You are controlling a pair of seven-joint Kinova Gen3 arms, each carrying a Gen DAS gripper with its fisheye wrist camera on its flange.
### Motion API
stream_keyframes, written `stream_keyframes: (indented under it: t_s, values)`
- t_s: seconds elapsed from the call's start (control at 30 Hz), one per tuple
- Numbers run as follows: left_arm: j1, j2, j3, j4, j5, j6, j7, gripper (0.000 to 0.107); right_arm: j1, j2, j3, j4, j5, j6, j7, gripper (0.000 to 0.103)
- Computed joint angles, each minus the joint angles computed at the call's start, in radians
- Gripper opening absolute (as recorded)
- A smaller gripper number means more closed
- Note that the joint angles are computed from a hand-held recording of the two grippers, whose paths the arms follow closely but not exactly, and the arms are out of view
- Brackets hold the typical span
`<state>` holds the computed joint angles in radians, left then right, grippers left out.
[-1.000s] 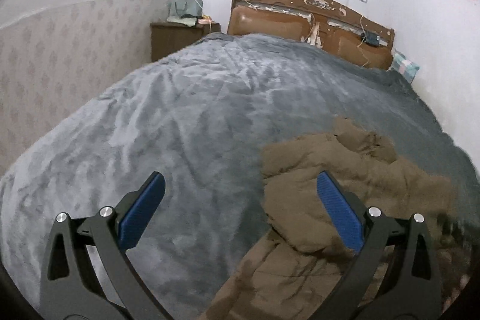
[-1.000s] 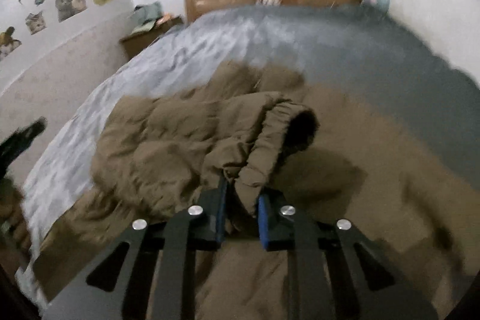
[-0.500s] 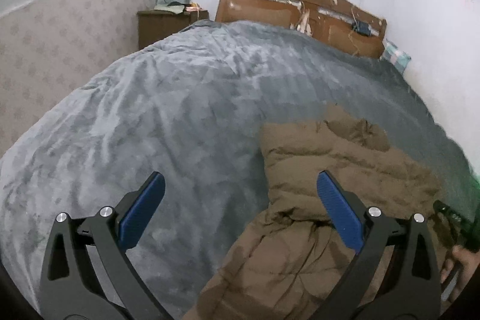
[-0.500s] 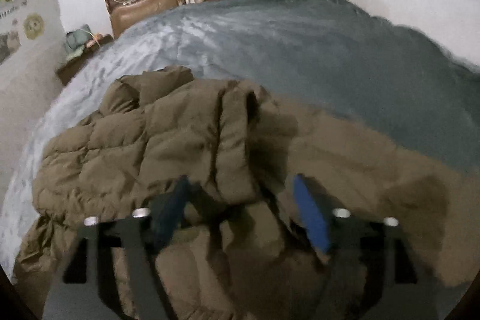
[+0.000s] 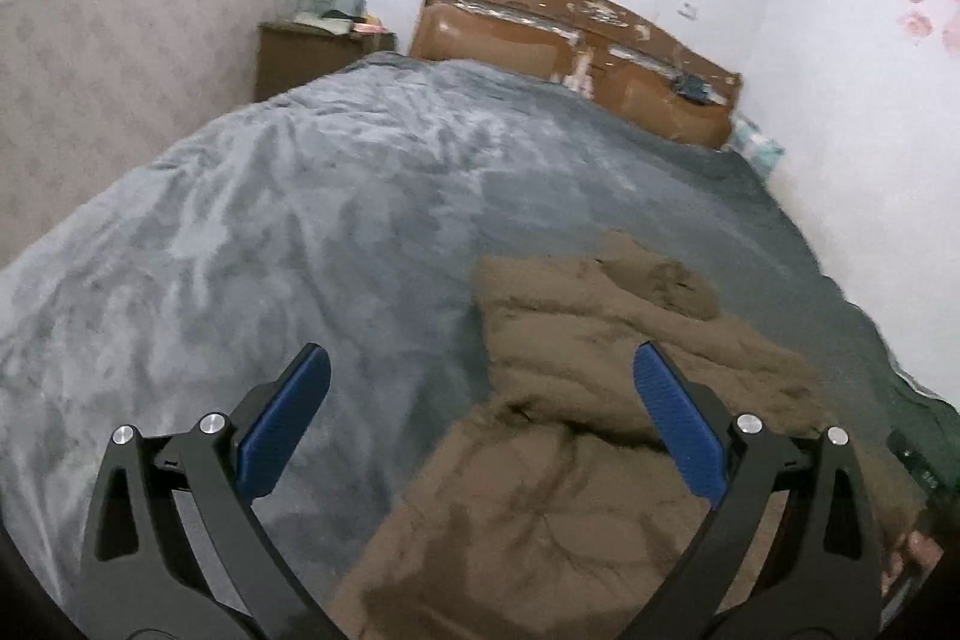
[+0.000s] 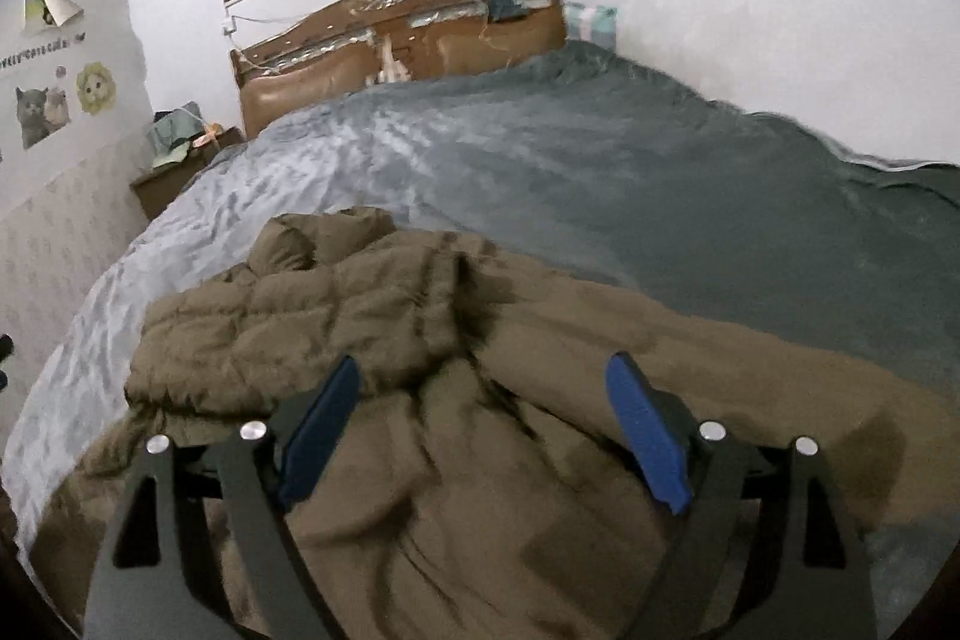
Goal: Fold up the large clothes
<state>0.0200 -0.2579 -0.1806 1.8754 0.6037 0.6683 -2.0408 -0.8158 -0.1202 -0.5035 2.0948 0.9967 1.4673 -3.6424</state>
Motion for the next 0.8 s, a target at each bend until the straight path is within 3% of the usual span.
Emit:
stream_keyframes:
  t_s: [0.17, 0.3, 0.43, 0.5, 0.63, 0.8]
  values:
    - [0.005, -0.027, 0.005, 0.037, -0.046, -0.014, -0.049, 0.1, 0.059, -0.038, -0.163, 0.021, -0.178, 0.203, -0.13, 0.085]
    - [0.036, -0.048, -0.095, 0.055, 0.059, 0.069, -0.11, 0.1, -0.031, -0.136, -0.117, 0.102, -0.331, 0.241, -0.245, 0.085]
    - [0.012, -0.097, -0.167, 0.096, 0.114, 0.167, -0.166, 0.1, 0.033, -0.23, -0.138, 0.173, -0.432, 0.277, -0.312, 0.085]
    - [-0.01, -0.115, -0.176, 0.106, 0.091, 0.206, -0.173, 0.1, 0.062, -0.254, -0.13, 0.202, -0.45, 0.269, -0.293, 0.085]
    - [-0.07, -0.137, -0.132, 0.112, -0.007, 0.178, -0.156, 0.1, 0.099, -0.292, -0.073, 0.266, -0.46, 0.189, -0.216, 0.085]
    - [-0.072, -0.098, -0.208, 0.108, 0.073, 0.202, -0.152, 0.1, 0.146, -0.301, 0.008, 0.336, -0.448, 0.061, -0.118, 0.083]
